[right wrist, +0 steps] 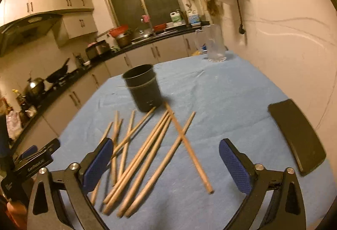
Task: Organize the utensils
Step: 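Move both grippers open toward the scattered wooden chopsticks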
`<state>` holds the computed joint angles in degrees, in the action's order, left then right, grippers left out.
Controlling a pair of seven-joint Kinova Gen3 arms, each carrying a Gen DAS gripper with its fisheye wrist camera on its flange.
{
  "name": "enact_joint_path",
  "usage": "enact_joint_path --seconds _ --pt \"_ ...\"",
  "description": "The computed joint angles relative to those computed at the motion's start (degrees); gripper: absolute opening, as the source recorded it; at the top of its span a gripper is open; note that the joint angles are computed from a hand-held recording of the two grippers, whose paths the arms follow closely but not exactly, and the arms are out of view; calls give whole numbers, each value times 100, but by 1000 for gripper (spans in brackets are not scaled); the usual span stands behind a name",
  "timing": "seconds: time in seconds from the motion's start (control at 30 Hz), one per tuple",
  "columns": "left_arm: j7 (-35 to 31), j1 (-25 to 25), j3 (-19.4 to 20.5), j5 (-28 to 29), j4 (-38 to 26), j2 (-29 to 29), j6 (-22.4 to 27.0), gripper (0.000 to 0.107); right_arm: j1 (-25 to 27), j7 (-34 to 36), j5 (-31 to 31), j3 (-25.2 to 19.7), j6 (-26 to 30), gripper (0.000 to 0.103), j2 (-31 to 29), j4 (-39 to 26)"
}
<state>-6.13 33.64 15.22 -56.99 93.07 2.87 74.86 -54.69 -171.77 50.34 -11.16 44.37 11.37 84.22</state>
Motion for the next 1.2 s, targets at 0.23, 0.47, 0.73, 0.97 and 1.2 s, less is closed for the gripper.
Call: enact_joint_path --seconds 0.23,0.47,0.73,0.97,1.2 --pt "-129 316 101 26 -226 202 244 103 -4 -307 414 -123 23 97 -218 338" --pt "-297 469 -29 131 -398 298 333 103 152 -292 440 -239 -158 97 -333 514" --pt "-284 516 -64 127 -404 318 340 103 204 -285 385 -294 -155 97 -355 528" --pt "-269 533 -82 120 -405 327 336 103 216 -260 351 -311 -140 95 -349 533" --pt "-261 550 -86 156 -419 342 352 103 241 -129 200 -314 -103 93 -344 492"
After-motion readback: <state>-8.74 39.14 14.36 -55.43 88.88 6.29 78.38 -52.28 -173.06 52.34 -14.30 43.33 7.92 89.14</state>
